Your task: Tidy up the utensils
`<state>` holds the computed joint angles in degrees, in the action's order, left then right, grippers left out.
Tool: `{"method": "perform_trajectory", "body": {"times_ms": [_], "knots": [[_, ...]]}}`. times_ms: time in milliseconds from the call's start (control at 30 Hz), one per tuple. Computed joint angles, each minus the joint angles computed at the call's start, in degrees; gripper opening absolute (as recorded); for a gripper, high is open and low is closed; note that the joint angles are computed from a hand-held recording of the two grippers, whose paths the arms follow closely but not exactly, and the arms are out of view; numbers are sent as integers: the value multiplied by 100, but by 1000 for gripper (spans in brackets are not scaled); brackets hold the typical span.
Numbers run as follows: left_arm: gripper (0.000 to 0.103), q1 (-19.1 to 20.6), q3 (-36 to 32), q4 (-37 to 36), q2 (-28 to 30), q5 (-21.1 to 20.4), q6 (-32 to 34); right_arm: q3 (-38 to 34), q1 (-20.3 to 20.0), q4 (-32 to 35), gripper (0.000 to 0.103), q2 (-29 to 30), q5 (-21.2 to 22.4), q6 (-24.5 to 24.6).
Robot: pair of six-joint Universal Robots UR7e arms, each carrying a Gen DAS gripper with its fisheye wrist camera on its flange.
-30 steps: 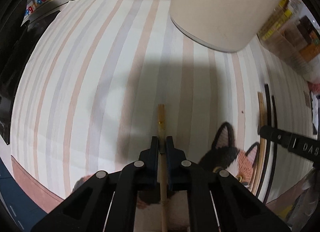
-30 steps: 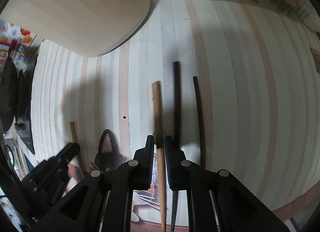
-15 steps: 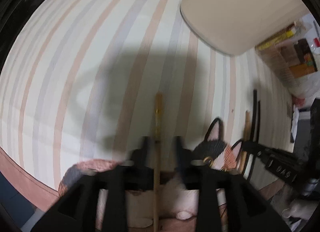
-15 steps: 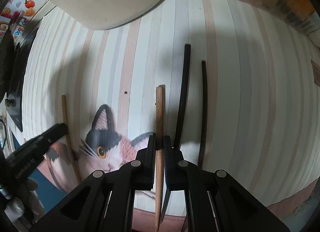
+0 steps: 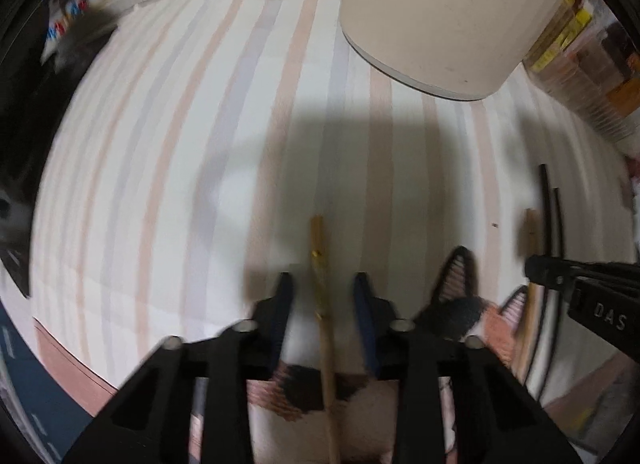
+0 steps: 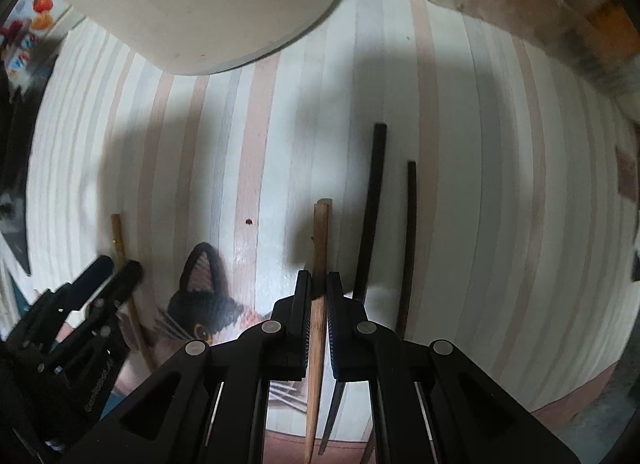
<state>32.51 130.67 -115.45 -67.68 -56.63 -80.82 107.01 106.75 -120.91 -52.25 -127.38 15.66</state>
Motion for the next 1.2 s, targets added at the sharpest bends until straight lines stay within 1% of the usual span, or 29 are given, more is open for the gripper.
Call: {"method": "perform_trajectory", "body": {"times_ms": [33,100,167,200,233,300,433,533,600,633,733,800,833,933,1000,1100,1167,1200], "knots": [[5,-5,17,-38,-2,21,6,6,47,-20,8,32,-82,32],[4,70,-104,-105,98,6,87,44,117,-134,7,70,-163,-5],[4,-2,-11,-54,-96,11,11,203,105,-485,7,-25,-18,-70],[4,-66,26,193,-357,30,-47,281,93,-649,7,-92,53,-88],[4,-113,-5,205,-378,70,-79,350,79,-755,7,-168,77,-128],[4,-259,-12,360,-559,147,-193,507,90,-1075,7,-373,159,-317],[4,-630,-36,785,-937,316,-466,710,250,-1624,7,-730,259,-598],[4,-913,-62,1021,-1120,437,-710,818,353,-1891,7,-975,353,-705],[4,-1157,-94,1395,-1332,522,-903,866,358,-2093,7,-1201,403,-909],[4,-1222,-128,1499,-1375,569,-944,803,344,-2127,7,-1230,435,-981],[4,-1407,-253,1753,-1451,747,-1050,961,432,-2423,7,-1452,514,-1159],[4,-1479,-323,1844,-1504,847,-1063,942,539,-2534,7,-1538,528,-1245],[4,-1514,-360,1886,-1519,898,-1057,885,580,-2558,7,-1506,536,-1229],[4,-1600,-488,2015,-1550,1044,-1087,867,678,-2689,7,-1663,618,-1201],[4,-1638,-581,2071,-1572,1158,-1081,798,752,-2889,7,-1616,620,-1237],[4,-1668,-752,2129,-1572,1406,-1032,646,909,-3113,7,-1636,641,-1269],[3,-1705,-934,2275,-1575,1651,-1044,483,999,-3267,7,-1596,641,-1328],[0,-1708,-1017,2322,-1564,1744,-1020,363,1047,-3309,7,-1568,658,-1382]]}}
